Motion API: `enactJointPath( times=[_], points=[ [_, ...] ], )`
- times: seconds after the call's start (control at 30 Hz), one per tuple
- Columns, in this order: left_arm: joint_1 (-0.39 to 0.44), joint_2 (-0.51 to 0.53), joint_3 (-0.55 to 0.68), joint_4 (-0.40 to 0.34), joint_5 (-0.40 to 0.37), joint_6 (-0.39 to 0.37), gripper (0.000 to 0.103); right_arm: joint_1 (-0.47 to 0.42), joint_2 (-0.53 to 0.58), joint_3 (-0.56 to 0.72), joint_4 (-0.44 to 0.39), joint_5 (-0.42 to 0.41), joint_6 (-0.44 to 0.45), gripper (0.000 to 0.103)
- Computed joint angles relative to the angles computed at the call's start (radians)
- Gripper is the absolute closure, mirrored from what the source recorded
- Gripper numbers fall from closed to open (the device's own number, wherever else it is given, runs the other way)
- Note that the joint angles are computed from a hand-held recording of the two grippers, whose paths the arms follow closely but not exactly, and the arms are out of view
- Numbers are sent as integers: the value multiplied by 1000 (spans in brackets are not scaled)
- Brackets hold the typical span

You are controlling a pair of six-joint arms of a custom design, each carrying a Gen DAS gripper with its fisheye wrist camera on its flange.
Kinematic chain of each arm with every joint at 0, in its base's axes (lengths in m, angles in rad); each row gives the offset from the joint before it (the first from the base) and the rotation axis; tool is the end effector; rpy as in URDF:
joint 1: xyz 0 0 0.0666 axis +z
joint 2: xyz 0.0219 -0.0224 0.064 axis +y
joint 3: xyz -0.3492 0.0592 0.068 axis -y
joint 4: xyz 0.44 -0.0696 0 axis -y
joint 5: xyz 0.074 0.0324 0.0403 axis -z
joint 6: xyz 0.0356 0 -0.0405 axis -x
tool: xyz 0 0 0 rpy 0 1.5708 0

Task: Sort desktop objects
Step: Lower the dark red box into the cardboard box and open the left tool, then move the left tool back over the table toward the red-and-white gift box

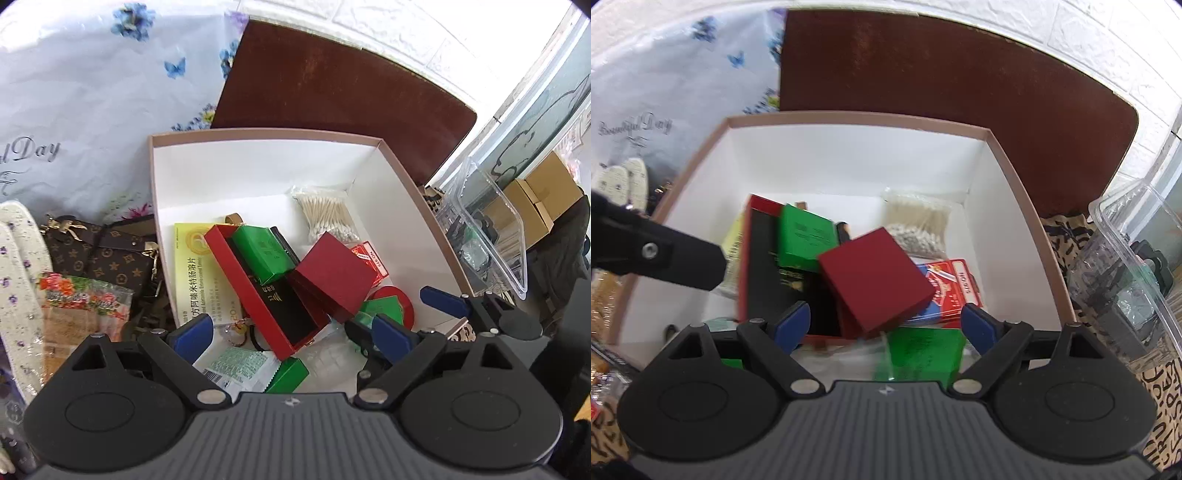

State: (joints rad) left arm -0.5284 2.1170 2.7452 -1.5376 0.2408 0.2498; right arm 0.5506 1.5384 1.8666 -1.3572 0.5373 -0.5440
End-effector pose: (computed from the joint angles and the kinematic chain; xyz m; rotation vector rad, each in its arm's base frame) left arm 0.5862 -0.3525 0.5665 0.4589 2.5103 -0.6175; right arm 0.4775 0.2713 0.5339 0.1758 2.4030 -0.2176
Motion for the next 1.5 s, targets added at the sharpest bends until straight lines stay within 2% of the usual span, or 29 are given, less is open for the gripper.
enactJointPath(
  times=[0.37,0.5,0.93,1.23,1.5],
  points=[
    [-18,-189,-242,77,-63,-17,7,62,-17,30,29,13,-9,16],
    [-23,-279,-363,127,-99,-27,7,90,-25,30,33,10,-17,16],
    [1,-520,-682,187,-206,-4,7,177,17,96,24,-54,38,16],
    [63,-691,-893,198,-243,85,7,232,95,184,9,-121,117,16],
    [134,-796,-1015,189,-267,159,7,270,177,286,-13,-171,162,16]
  ],
)
